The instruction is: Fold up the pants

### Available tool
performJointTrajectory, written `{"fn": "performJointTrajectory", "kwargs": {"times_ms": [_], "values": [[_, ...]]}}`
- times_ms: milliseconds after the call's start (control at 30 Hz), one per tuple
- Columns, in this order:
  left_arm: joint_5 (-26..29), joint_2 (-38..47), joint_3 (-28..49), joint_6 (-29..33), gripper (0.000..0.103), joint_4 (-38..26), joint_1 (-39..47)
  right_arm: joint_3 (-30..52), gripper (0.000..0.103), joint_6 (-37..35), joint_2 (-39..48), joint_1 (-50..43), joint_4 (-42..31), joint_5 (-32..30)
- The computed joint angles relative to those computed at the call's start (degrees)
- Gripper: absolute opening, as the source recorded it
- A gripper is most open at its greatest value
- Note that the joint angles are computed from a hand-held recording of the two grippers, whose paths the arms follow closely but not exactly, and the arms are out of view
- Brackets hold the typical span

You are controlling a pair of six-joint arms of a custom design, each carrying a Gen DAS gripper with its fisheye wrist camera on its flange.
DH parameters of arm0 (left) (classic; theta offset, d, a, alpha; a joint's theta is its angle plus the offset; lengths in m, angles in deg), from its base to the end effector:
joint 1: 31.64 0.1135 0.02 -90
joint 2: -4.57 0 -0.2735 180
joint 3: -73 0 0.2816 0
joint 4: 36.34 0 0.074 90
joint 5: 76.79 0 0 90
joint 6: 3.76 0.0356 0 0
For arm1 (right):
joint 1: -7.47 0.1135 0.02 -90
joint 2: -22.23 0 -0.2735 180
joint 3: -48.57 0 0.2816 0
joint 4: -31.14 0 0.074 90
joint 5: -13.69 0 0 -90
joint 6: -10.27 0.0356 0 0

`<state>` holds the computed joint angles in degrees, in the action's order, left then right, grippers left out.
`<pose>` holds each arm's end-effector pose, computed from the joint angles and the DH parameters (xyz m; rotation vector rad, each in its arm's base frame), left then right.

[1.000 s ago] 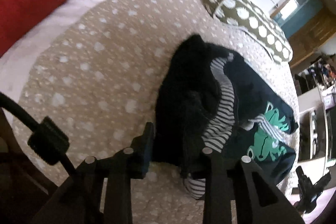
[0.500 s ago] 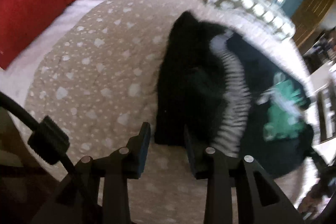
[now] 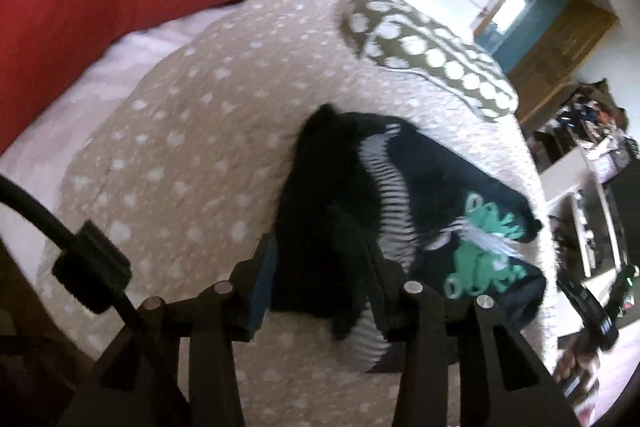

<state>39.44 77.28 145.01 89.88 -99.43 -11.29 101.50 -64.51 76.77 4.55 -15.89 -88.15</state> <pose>0.2559 0.0781 0.2762 -0.2352 2.5598 -0.4608 0.2148 -0.0036 0.2467 0.2884 2.4081 0.3478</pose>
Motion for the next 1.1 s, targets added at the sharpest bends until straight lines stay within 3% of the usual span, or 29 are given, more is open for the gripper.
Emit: {"fn": "performJointTrajectory", "kwargs": {"times_ms": [67,267,300,333,467,567,633,700,767,833,900,1100], "values": [[1.07,0.61,0.20,-0.89,0.041,1.03,-1.72,3.01,0.060,-0.30,5.48,-0.33,3.04,1.52],[1.06,3.48,0.61,-5.33,0.041,3.42,-6.03,13.34,0.057,4.46,25.43,-2.40,7.27,-2.36],[0.68,4.12,1.33,-5.58,0.041,3.34,-6.33,14.64,0.034,4.44,27.90,-2.53,7.33,-3.42],[0.14,4.54,2.01,-5.60,0.041,3.20,-6.44,16.20,0.018,3.27,30.36,-2.67,6.57,-4.80],[-4.36,8.29,6.50,-5.00,0.041,3.23,-6.64,16.44,0.018,2.12,32.02,-5.20,5.22,-6.41],[-7.19,11.47,9.58,-3.91,0.041,3.34,-7.84,15.18,0.032,1.80,28.15,-6.07,3.83,-3.87],[-7.60,13.16,11.13,-2.46,0.041,3.75,-9.57,14.65,0.034,1.17,24.90,-5.23,3.18,0.45],[-6.95,14.97,12.85,-0.60,0.042,3.87,-11.58,15.77,0.038,-1.18,23.88,-5.24,2.57,-0.79],[-5.63,17.59,15.48,1.45,0.042,3.72,-13.65,17.71,0.048,-4.15,24.09,-4.46,2.31,-3.00],[-5.57,20.78,18.86,3.17,0.047,3.07,-15.44,20.63,0.070,-8.13,25.64,-1.45,1.69,-2.15],[-5.20,24.86,22.94,4.89,0.047,2.18,-16.70,24.32,0.077,-12.03,28.69,1.59,0.60,-1.91],[-2.88,37.59,34.76,10.05,0.051,-3.92,-17.52,38.47,0.077,-21.22,44.20,9.06,-4.05,1.79]]}}
